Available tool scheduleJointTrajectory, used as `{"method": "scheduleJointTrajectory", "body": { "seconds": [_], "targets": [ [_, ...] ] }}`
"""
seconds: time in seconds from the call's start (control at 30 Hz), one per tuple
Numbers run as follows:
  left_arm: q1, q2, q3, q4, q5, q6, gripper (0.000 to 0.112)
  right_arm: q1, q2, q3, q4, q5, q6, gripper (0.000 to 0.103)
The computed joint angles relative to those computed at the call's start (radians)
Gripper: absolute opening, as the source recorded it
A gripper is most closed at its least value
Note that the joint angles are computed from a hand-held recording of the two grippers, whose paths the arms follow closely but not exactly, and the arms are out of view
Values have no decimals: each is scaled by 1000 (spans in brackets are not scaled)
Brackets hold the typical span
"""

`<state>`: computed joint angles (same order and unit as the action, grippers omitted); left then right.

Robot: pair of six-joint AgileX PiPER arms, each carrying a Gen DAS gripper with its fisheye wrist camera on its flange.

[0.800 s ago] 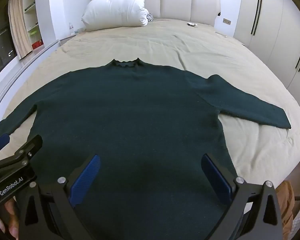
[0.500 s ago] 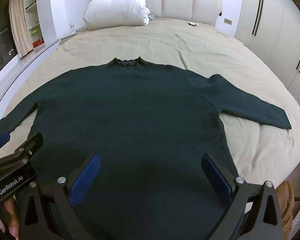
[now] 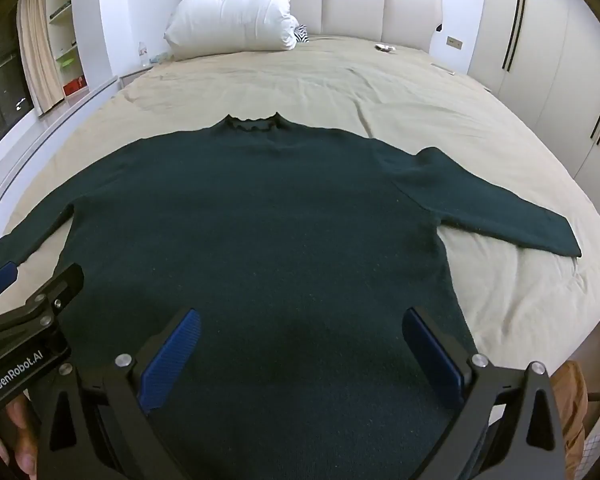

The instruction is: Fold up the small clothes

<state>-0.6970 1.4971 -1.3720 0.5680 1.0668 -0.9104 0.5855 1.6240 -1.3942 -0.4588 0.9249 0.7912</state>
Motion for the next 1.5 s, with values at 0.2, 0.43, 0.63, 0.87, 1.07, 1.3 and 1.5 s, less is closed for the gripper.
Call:
{"method": "scheduleJointTrajectory", "body": {
  "seconds": [0.2,0.43,0.63,0.87,1.07,1.3,1.5],
  "targets": [
    [4,2,-6,-5,3,7,103,-3,-4,4,2,-3,-2,103],
    [4,3,-8,-6,3,8,103,-3,-3,4,1,-2,-1,103],
    [2,3,-6,-5,3,6,103,-3,-2,2,2,-1,-3,103],
    [3,1,2,-6,-3,3,103,-4,-2,3,2,-2,-2,103],
    [3,0,3,-7,-5,2,103,-6,-1,6,3,-5,-3,103],
    [12,-6,19,-17,-22,5,103,-6,0,6,3,-5,-2,103],
    [17,-8,23,-22,-23,5,103,-6,0,5,5,-5,-3,103]
  ]
}}
